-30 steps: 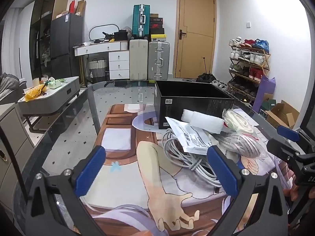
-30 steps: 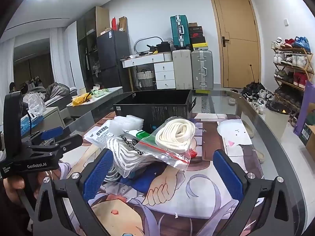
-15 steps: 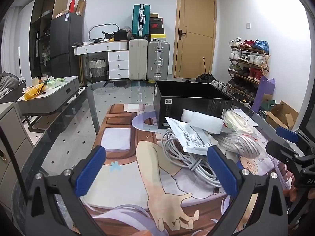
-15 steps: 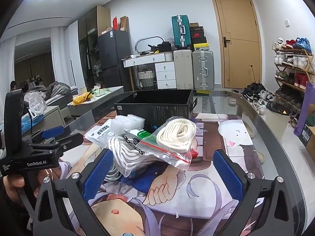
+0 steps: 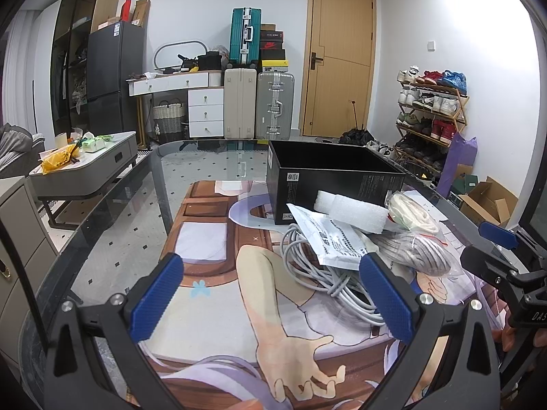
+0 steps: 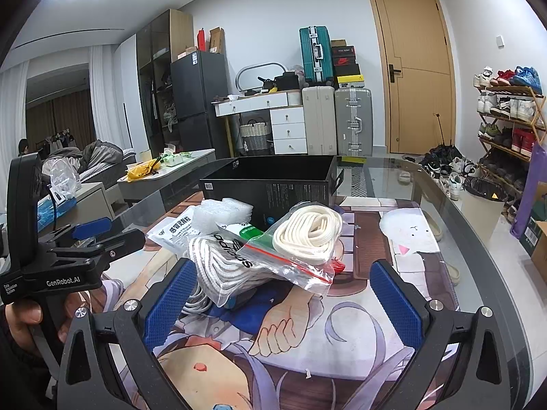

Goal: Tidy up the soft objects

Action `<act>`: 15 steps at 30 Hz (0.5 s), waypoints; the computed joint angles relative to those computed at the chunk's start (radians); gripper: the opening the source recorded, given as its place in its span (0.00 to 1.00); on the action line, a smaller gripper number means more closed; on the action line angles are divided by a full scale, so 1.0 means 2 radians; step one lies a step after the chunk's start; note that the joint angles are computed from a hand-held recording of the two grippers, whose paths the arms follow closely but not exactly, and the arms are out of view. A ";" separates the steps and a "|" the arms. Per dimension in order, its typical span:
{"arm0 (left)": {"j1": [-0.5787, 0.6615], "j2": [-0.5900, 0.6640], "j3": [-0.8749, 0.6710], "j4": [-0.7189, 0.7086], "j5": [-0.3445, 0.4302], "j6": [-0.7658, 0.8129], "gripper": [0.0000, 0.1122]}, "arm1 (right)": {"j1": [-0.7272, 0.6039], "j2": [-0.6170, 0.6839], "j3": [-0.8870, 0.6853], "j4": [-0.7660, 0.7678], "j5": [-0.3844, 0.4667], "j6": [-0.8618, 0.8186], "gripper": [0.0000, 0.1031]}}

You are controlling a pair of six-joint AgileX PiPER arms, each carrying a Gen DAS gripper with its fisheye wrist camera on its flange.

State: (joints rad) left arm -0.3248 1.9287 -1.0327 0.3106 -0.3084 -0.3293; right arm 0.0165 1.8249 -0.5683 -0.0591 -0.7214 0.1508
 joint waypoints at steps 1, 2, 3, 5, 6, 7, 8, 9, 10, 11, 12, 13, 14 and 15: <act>0.000 0.000 0.000 0.000 0.000 0.000 0.92 | 0.000 -0.001 0.001 0.000 0.000 0.000 1.00; 0.000 0.000 0.000 0.001 0.000 -0.001 0.92 | 0.000 -0.001 0.001 0.000 -0.001 0.000 1.00; 0.000 0.000 0.000 0.001 0.000 -0.001 0.92 | 0.000 0.000 0.001 0.000 -0.001 0.000 1.00; 0.000 0.000 0.000 0.002 -0.001 -0.002 0.92 | 0.000 0.000 0.001 0.000 -0.001 0.000 1.00; 0.001 0.000 0.000 0.001 -0.001 -0.001 0.92 | 0.000 0.000 0.001 0.001 -0.002 -0.001 1.00; 0.001 0.000 0.001 0.002 -0.001 -0.002 0.92 | 0.000 0.000 0.001 0.000 -0.002 -0.001 1.00; 0.001 0.000 0.000 0.004 -0.001 -0.004 0.92 | 0.000 0.000 0.001 -0.001 -0.001 0.000 1.00; 0.001 0.000 0.000 0.003 -0.001 -0.003 0.92 | 0.000 0.000 0.001 0.002 -0.001 -0.002 1.00; 0.001 0.000 0.000 0.003 -0.001 -0.003 0.92 | 0.000 0.000 0.001 0.001 -0.002 -0.001 1.00; 0.001 0.000 0.000 0.005 -0.001 -0.004 0.92 | 0.000 0.000 0.001 0.000 -0.001 -0.001 1.00; 0.001 0.000 0.000 0.004 -0.001 -0.004 0.92 | 0.000 0.000 0.001 0.001 -0.001 -0.002 1.00; 0.001 0.000 0.000 0.004 -0.001 -0.004 0.92 | 0.001 0.000 0.001 0.001 -0.001 -0.002 1.00; 0.001 0.000 0.000 0.007 -0.001 -0.007 0.92 | 0.000 0.000 0.001 0.000 -0.001 -0.001 1.00; 0.001 0.000 0.000 0.004 -0.001 -0.005 0.92 | 0.000 0.000 0.001 0.001 -0.001 -0.002 1.00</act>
